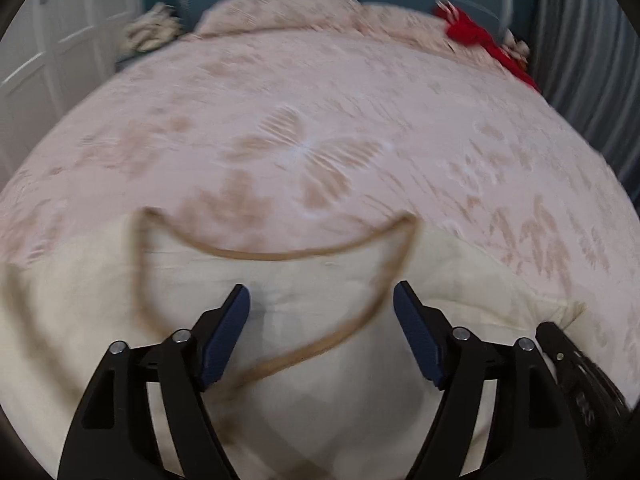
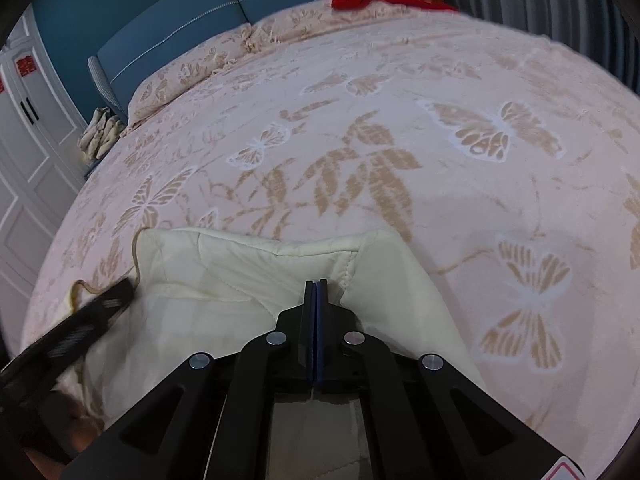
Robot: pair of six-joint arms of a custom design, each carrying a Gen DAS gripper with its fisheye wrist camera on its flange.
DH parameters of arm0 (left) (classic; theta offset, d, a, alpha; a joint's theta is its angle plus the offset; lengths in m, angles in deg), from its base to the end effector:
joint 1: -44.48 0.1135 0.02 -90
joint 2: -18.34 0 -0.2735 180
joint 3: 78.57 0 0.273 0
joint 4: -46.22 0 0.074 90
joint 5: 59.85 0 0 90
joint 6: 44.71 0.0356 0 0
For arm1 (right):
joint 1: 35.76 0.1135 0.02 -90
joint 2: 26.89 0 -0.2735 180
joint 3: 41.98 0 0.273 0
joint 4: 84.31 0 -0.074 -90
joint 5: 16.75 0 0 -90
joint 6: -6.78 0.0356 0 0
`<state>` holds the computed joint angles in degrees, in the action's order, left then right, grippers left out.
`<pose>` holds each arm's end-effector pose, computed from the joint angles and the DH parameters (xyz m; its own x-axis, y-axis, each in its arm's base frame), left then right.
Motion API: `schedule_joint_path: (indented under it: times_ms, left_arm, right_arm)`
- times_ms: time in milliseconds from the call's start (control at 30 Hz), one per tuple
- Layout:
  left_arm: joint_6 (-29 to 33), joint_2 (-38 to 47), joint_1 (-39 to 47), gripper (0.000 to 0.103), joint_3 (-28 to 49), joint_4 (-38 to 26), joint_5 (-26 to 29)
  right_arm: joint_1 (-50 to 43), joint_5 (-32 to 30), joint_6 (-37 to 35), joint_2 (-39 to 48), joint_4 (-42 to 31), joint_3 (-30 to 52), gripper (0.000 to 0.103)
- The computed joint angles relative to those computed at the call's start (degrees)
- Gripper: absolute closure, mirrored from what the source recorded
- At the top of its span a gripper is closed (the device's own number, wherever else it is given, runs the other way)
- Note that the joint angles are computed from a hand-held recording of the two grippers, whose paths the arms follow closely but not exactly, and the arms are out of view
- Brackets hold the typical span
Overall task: Fold large clothes
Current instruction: 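Lay the collar down with the right gripper while the left gripper smooths the jacket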
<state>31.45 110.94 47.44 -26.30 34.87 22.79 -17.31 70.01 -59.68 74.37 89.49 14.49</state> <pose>0.3077 0.0205 0.1243 -0.7295 -0.2753 -0.6261 -0.3142 0.9480 -0.0507 0.3182 0.1083 0.1043 -0.8154 0.1483 -0.5595 -0.0262 0.9562 0.2917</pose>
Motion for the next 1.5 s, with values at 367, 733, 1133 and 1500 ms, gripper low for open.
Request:
schedule_joint_path:
  times_ms: [367, 733, 1133, 1500]
  left_arm:
    - [22.3, -1.9, 25.0, 0.031, 3.0, -7.2, 8.5]
    - [23.5, 5.9, 22.4, 0.022, 0.1, 4.2, 6.1]
    - [23.1, 7.1, 23.3, 0.019, -1.8, 9.2, 6.8]
    - [23.1, 7.8, 22.0, 0.018, -3.4, 13.7, 3.9]
  right_arm:
    - [19.6, 2.5, -3.0, -3.6, -14.4, 13.5, 0.074]
    - [25.1, 7.8, -6.3, 14.5, -17.2, 25.6, 0.092]
    - [21.4, 9.3, -2.7, 14.9, -12.1, 21.9, 0.103]
    - [23.1, 13.6, -3.8, 14.9, -9.7, 20.3, 0.103]
